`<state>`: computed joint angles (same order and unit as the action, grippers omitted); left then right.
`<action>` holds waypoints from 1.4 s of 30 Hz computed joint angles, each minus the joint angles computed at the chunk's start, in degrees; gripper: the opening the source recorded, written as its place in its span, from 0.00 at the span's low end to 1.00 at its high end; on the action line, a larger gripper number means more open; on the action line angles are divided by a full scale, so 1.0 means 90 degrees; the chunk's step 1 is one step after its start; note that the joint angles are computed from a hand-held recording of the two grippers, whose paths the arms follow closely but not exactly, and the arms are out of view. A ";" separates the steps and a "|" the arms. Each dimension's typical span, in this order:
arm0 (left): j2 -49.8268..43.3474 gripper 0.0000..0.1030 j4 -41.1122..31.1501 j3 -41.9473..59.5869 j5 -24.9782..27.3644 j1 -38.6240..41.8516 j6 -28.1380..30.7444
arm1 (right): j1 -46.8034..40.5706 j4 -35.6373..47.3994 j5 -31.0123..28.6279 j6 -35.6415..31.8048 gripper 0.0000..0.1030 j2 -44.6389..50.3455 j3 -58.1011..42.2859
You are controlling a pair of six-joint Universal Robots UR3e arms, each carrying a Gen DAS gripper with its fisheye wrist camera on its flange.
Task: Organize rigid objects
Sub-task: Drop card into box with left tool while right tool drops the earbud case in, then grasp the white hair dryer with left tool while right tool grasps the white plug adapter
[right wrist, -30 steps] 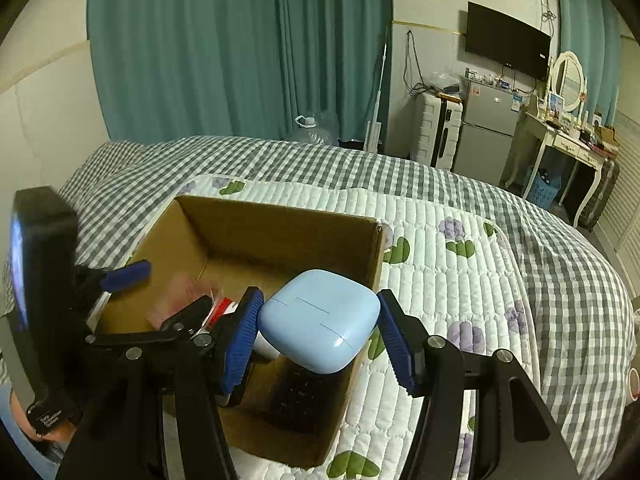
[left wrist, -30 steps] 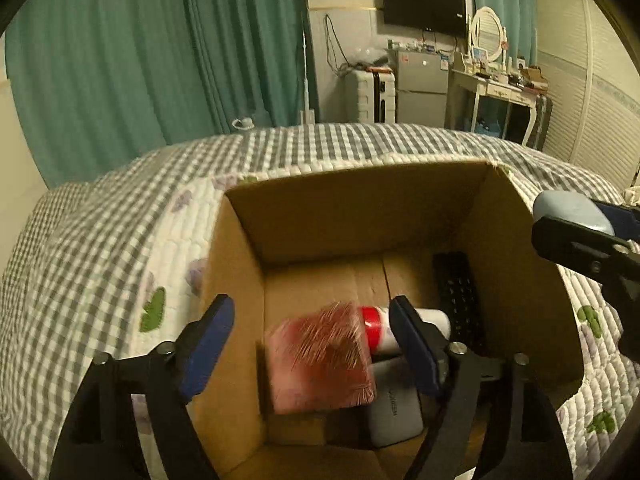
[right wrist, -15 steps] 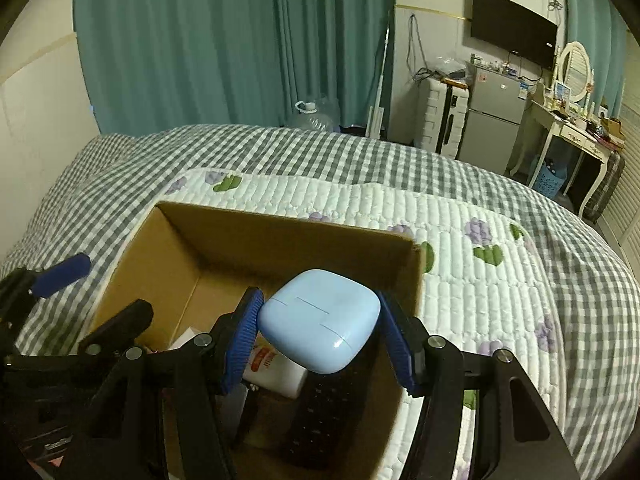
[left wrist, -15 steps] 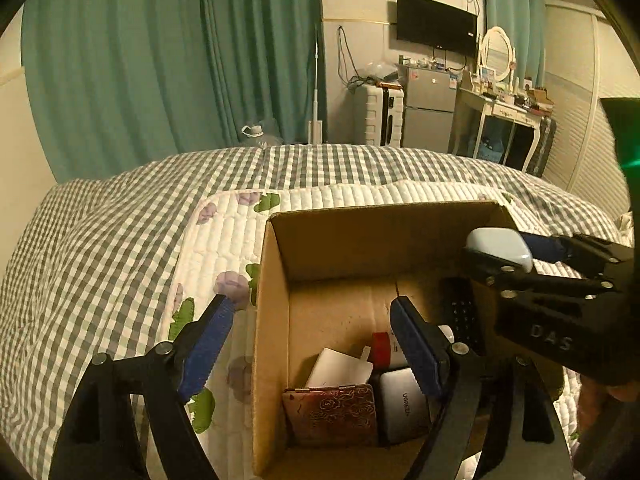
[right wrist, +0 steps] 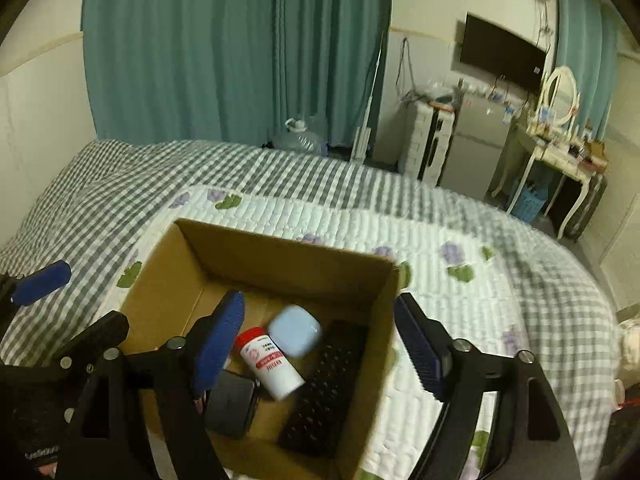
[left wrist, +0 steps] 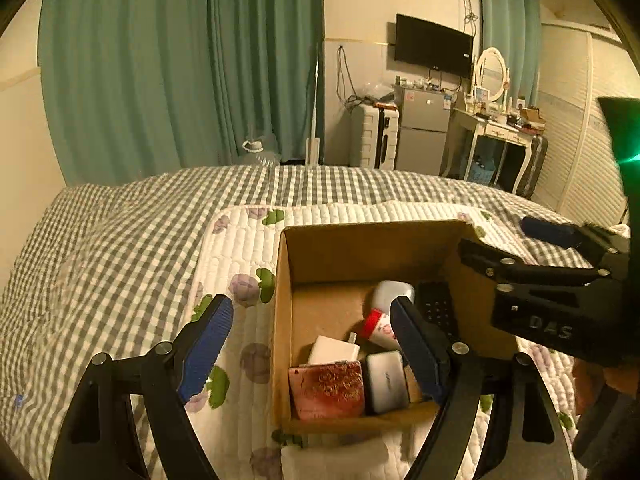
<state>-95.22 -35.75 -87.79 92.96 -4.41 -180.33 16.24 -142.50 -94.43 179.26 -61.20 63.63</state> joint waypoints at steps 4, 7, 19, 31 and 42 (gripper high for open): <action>0.0632 0.85 -0.0316 -0.0265 0.0025 -0.0022 -0.0025 | 0.0111 -0.0182 -0.0134 -0.0055 0.89 -0.1095 0.0976; 0.1198 0.85 -0.0331 -0.0696 0.0122 -0.0056 -0.0017 | 0.0253 -0.0085 -0.0260 -0.0057 0.90 -0.1756 0.1528; 0.3003 0.89 -0.0108 -0.2879 -0.0135 0.0401 -0.0043 | 0.0732 -0.0710 -0.0273 0.0327 0.90 -0.2965 0.3885; 0.2158 0.89 0.0873 -0.3829 -0.0012 0.0376 0.0087 | 0.0517 -0.1438 -0.0144 0.0889 0.89 -0.1415 0.4477; 0.0993 0.89 0.1080 -0.3637 0.0225 0.0135 -0.0043 | 0.0259 -0.1373 0.0761 0.0735 0.49 0.0064 0.3603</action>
